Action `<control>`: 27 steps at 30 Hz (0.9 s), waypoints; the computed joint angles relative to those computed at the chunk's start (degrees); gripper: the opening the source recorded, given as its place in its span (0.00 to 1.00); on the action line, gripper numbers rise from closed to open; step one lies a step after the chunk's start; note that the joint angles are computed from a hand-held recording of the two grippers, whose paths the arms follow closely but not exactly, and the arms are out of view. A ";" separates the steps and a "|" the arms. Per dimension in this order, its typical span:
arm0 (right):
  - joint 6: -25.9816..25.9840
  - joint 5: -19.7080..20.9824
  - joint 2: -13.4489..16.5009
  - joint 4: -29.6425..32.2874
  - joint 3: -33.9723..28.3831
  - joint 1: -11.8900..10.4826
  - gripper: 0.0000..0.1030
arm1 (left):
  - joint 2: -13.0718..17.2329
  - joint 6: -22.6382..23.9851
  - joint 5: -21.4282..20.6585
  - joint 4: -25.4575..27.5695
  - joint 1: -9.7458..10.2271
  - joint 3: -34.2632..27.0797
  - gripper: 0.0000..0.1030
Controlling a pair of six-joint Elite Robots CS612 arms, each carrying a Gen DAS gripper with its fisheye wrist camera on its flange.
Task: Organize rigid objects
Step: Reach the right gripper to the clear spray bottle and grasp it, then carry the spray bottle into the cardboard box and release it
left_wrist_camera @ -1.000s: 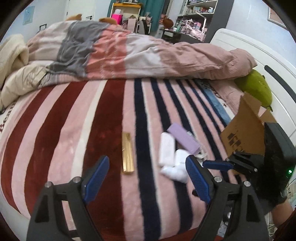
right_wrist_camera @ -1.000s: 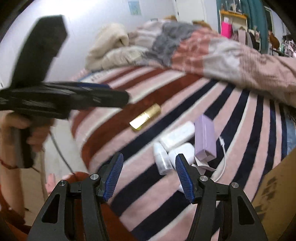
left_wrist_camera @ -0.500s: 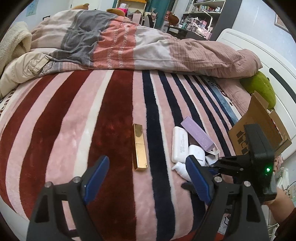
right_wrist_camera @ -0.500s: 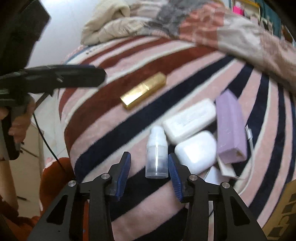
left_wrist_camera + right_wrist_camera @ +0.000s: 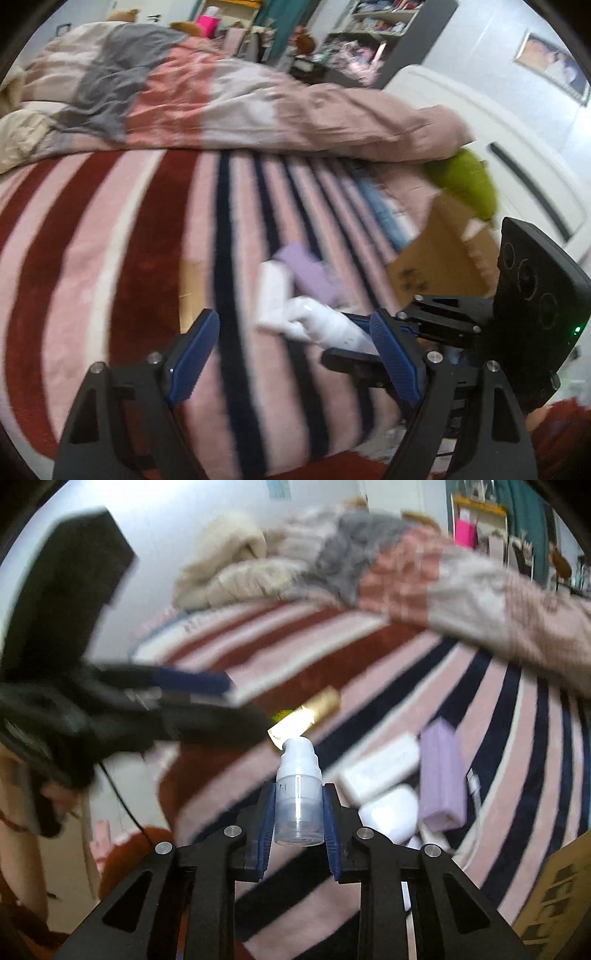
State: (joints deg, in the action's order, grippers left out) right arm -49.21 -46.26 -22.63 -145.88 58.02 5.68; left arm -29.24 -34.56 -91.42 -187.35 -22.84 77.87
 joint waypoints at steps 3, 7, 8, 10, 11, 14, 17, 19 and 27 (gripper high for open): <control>1.39 4.42 -1.70 -6.20 2.94 -1.39 0.19 | 0.76 -0.22 -5.18 -2.89 0.16 -2.43 0.56; 5.58 7.38 -2.49 -12.69 4.14 -3.27 0.19 | 1.36 3.32 -8.01 -1.59 -0.55 -6.98 0.35; 6.17 7.69 -2.39 -13.18 3.80 -3.57 0.19 | 1.55 4.84 -7.62 0.09 -1.01 -8.62 0.35; 9.08 8.08 -2.03 -16.27 3.24 -4.53 0.19 | 2.28 6.76 -7.48 3.18 -1.77 -12.00 0.33; 10.88 8.40 -1.82 -17.09 2.72 -5.21 0.19 | 2.81 7.47 -7.81 4.68 -2.06 -13.80 0.33; 14.68 8.31 -1.40 -18.48 1.73 -6.73 0.19 | 4.76 9.81 -9.05 9.72 -2.91 -19.58 0.31; 17.39 6.85 -1.21 -19.54 1.19 -8.04 0.19 | 7.07 11.73 -10.23 15.41 -3.56 -25.66 0.30; 18.53 6.00 -0.95 -18.53 0.34 -8.68 0.19 | 9.07 12.85 -11.80 20.20 -3.81 -30.52 0.30; 18.94 -1.78 0.48 -6.56 -5.32 -9.77 0.19 | 16.65 16.33 -14.76 38.68 -4.25 -47.85 0.31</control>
